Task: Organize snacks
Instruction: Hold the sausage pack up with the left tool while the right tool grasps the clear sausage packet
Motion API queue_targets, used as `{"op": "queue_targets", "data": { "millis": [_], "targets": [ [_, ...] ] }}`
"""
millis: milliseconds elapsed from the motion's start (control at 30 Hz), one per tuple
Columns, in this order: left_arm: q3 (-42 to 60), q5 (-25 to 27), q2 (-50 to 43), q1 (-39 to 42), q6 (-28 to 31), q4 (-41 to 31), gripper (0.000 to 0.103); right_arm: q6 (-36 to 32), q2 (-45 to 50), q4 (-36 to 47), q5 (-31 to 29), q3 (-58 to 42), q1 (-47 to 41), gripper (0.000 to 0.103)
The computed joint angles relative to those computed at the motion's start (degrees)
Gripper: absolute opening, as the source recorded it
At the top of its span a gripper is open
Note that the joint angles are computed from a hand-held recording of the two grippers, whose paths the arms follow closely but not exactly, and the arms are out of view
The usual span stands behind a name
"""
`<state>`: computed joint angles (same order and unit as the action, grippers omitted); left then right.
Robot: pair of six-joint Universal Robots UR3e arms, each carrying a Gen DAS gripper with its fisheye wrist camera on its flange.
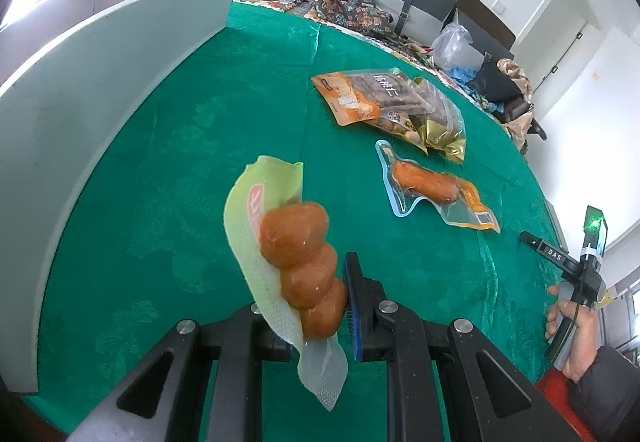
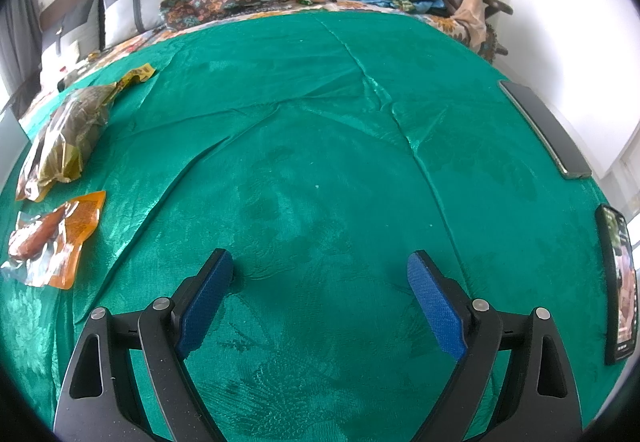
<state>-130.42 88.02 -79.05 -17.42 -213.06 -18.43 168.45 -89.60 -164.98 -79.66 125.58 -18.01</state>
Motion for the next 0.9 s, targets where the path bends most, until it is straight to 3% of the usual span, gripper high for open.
{"op": "queue_targets", "data": {
  "millis": [167, 333, 433, 533, 633, 700, 767, 800, 833, 900],
  "targets": [
    [-1.7, -1.7, 2.0, 1.7, 0.7, 0.1, 0.018, -0.6, 0.1, 0.5, 0.8, -0.2, -0.4, 0.093],
    [-3.0, -2.8, 3.6, 3.0, 0.8, 0.1, 0.018, -8.4, -2.1, 6.5, 4.6, -2.3, -0.3, 0.091],
    [-3.4, -3.7, 3.5, 3.8, 0.8, 0.6, 0.018, -15.7, -7.6, 12.6, 11.8, -3.1, 1.3, 0.092],
    [-3.1, -4.1, 2.8, 3.8, 0.7, 0.9, 0.018, -31.8, -9.8, 31.3, 18.9, -11.0, 8.6, 0.092],
    [-2.7, -3.9, 2.6, 3.4, 0.7, 0.9, 0.018, -40.7, -4.3, 34.1, 13.1, -17.4, 20.8, 0.09],
    [-3.0, -4.0, 3.4, 3.5, 0.7, 0.7, 0.018, -43.1, 5.1, 30.8, 4.6, -23.8, 30.2, 0.089],
    [-3.7, -4.4, 4.7, 3.9, 0.6, 0.3, 0.018, -42.5, 12.9, 29.9, -0.6, -30.3, 34.6, 0.089],
    [-4.1, -4.8, 5.4, 4.3, 0.7, 0.1, 0.018, -41.2, 15.6, 31.1, 2.3, -34.1, 34.3, 0.089],
    [-4.6, -5.4, 6.0, 4.8, 0.8, 0.0, 0.018, -38.5, 18.8, 32.2, 0.6, -38.5, 35.5, 0.089],
    [-5.2, -6.7, 6.7, 6.0, 1.1, -0.1, 0.018, -32.0, 25.3, 41.6, 0.2, -50.4, 36.0, 0.087]
  ]
}}
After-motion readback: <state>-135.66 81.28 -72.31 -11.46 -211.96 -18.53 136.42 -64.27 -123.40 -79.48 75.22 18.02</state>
